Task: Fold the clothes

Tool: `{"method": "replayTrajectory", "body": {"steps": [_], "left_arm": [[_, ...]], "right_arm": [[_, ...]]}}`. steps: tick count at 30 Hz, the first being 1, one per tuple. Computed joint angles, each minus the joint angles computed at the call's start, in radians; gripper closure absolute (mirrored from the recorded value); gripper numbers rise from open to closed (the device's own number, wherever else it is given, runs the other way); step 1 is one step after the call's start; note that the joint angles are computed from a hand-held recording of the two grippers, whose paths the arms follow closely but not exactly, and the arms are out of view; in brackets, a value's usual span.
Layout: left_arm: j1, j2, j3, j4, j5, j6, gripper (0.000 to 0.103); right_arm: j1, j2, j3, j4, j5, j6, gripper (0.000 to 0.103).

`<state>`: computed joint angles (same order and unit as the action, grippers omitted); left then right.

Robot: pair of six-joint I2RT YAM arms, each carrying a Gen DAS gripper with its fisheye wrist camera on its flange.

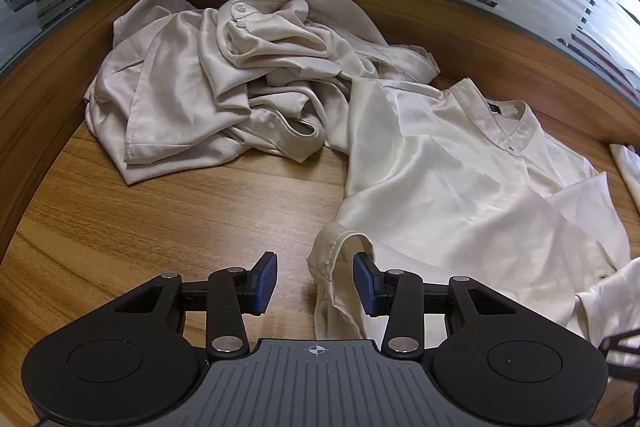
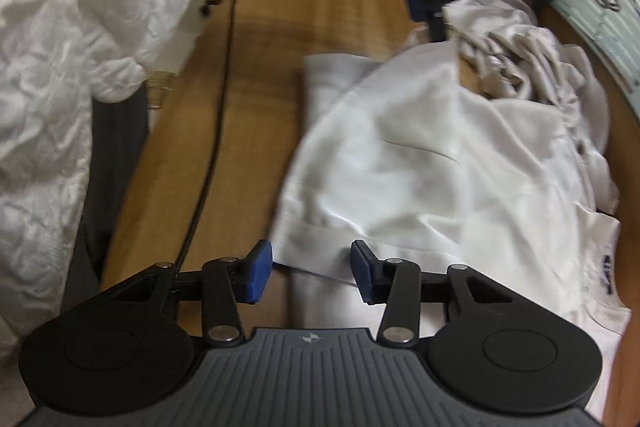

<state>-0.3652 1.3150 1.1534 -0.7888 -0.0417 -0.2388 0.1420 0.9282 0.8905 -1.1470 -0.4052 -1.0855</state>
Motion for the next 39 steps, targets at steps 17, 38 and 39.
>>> {"method": "replayTrajectory", "body": {"steps": [17, 38, 39], "left_arm": [[0.001, -0.069, -0.021, -0.023, -0.033, -0.021, 0.059], [-0.022, -0.065, -0.028, 0.027, 0.014, 0.024, 0.058], [-0.024, -0.059, -0.024, 0.025, 0.017, 0.032, 0.058]], "right_arm": [[0.009, -0.017, -0.008, -0.01, -0.016, 0.134, 0.097], [-0.318, 0.304, 0.381, 0.166, -0.042, 0.379, 0.098], [-0.314, 0.326, 0.388, 0.188, -0.015, 0.398, 0.098]]}}
